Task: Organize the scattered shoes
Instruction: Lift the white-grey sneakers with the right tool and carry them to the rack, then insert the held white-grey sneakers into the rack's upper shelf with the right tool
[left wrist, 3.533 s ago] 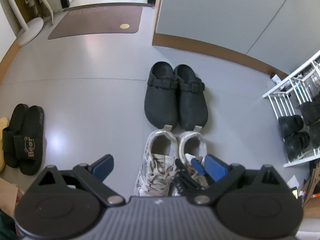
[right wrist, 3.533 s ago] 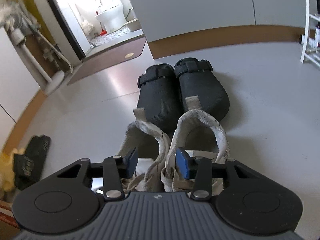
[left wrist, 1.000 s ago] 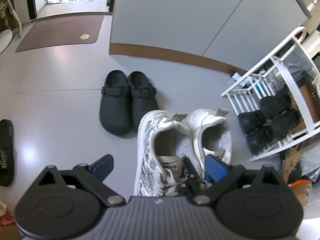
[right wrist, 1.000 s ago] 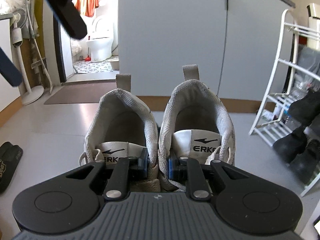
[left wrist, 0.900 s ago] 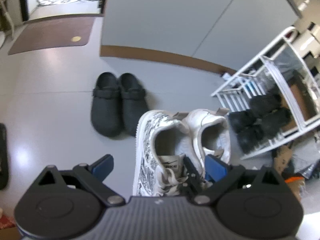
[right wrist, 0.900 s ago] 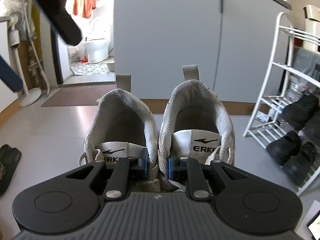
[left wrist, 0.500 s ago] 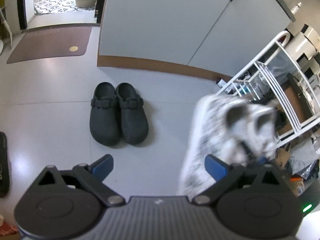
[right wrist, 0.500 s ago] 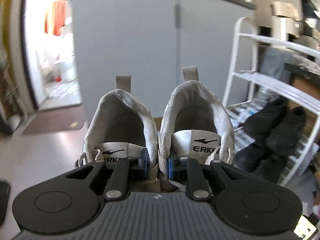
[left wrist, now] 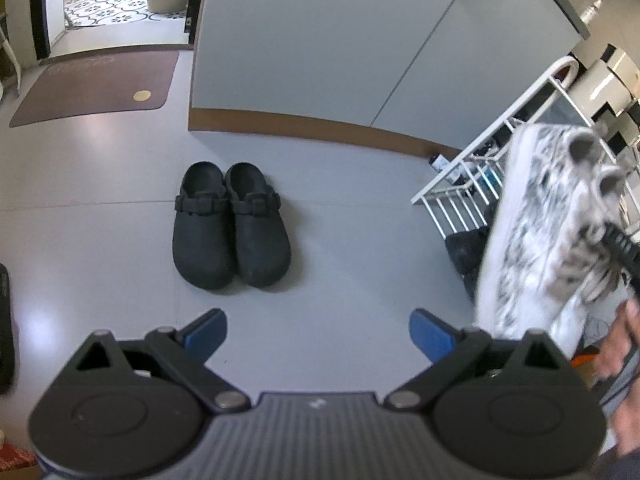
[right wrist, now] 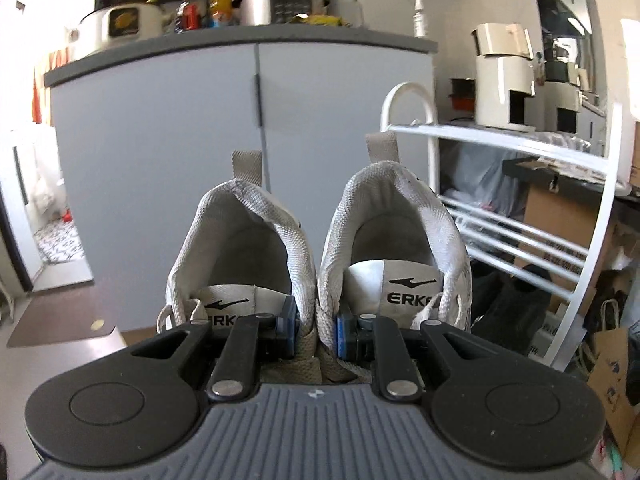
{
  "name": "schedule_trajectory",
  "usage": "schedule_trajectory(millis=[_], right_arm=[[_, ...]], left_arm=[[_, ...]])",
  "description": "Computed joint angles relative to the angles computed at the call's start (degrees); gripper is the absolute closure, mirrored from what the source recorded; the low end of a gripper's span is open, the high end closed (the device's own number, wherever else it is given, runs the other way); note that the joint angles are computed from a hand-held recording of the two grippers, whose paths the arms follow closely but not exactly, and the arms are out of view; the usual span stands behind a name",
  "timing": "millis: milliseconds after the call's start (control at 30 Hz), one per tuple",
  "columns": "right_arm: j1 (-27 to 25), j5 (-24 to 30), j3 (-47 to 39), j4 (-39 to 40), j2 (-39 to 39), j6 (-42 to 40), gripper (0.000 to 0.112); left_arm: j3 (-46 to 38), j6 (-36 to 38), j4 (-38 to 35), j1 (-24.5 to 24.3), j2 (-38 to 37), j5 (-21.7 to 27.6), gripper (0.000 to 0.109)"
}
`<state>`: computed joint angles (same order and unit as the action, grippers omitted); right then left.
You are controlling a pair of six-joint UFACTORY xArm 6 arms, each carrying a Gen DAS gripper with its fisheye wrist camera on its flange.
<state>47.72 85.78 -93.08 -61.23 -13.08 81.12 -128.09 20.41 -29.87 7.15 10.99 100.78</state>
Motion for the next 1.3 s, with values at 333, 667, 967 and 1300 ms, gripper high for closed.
schedule_trajectory(millis=[333,667,967,1300], right_arm=[[-12.53,-5.69,4.06,4.14,-4.89,-3.99,0.092],[-24.93,-11.63,9.76,7.70,-7.60,-9.53,0.092],[-35.04,-17.02,12.90,12.53,-8.43,-10.31,0.092],[-42.68,-18.22,11.42,14.84,-5.45,-8.35,0.093]], left_arm=[[1.29,-1.47,2.18,-1.53,-0.13,-2.77,0.009],[2.82,-2.66,6.41,-4.02,0.48,-6.54,0.010],[4.04,-2.46,8.06,-6.22,0.53,-6.05,0.010],[4.24,-2.19,9.46,-5.84,1.00,-4.95,0.010]])
